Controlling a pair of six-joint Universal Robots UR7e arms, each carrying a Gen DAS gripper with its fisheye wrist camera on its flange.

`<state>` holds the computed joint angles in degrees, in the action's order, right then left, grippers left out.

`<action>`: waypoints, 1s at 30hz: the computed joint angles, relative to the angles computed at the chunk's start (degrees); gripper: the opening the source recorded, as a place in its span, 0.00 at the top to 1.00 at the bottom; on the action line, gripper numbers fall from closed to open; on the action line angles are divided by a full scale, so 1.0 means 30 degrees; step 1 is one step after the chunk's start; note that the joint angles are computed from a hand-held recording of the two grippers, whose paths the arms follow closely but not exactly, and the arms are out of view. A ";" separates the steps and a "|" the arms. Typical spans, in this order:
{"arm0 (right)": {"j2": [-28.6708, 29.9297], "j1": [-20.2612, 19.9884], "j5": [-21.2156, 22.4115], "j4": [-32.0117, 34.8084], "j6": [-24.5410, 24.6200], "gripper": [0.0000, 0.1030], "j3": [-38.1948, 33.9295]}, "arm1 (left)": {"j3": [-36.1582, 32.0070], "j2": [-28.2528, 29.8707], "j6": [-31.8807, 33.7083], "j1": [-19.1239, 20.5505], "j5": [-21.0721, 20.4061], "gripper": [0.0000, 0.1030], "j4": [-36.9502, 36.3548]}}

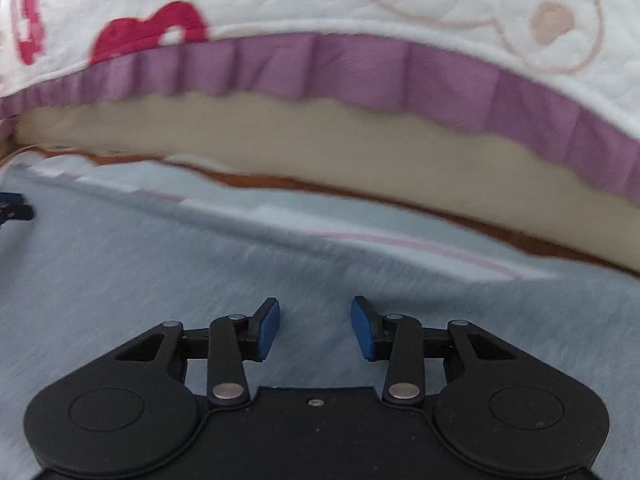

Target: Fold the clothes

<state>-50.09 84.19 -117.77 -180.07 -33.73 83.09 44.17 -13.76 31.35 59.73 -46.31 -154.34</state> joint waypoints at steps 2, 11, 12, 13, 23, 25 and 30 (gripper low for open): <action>0.0155 -0.0162 0.0420 -0.0577 0.0085 0.59 -0.0106 | -0.1379 0.1038 -0.0387 -0.0187 0.1161 0.66 0.0108; -0.1844 0.0046 0.2648 -0.1121 0.3629 0.58 0.2046 | 0.1304 -0.1637 -0.2811 -0.0765 0.2141 0.66 0.0839; -0.2076 0.0182 0.3265 -0.1286 0.3611 0.58 0.2538 | 0.1967 -0.2167 -0.3270 -0.0878 0.2469 0.66 0.0962; -0.2243 0.0365 0.3712 -0.1553 0.3643 0.58 0.3001 | 0.2597 -0.2687 -0.3746 -0.0991 0.2793 0.66 0.1127; -0.3938 0.3077 0.4571 -0.0590 0.6564 0.59 0.7242 | 1.1548 -0.9601 -0.6207 -0.1969 0.2124 0.66 0.0965; -0.4560 0.3765 0.4497 -0.0699 0.7231 0.71 0.7086 | 1.2202 -1.0881 -0.5866 -0.2235 0.1798 0.66 0.1857; -0.5844 0.4478 0.6675 0.0412 1.5522 0.94 0.5295 | 1.2351 -1.3342 -0.3980 -0.3009 0.2032 0.66 0.4714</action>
<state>-67.62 97.62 -97.74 -178.83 12.83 98.97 81.23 -53.79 19.41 50.71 -40.21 -140.20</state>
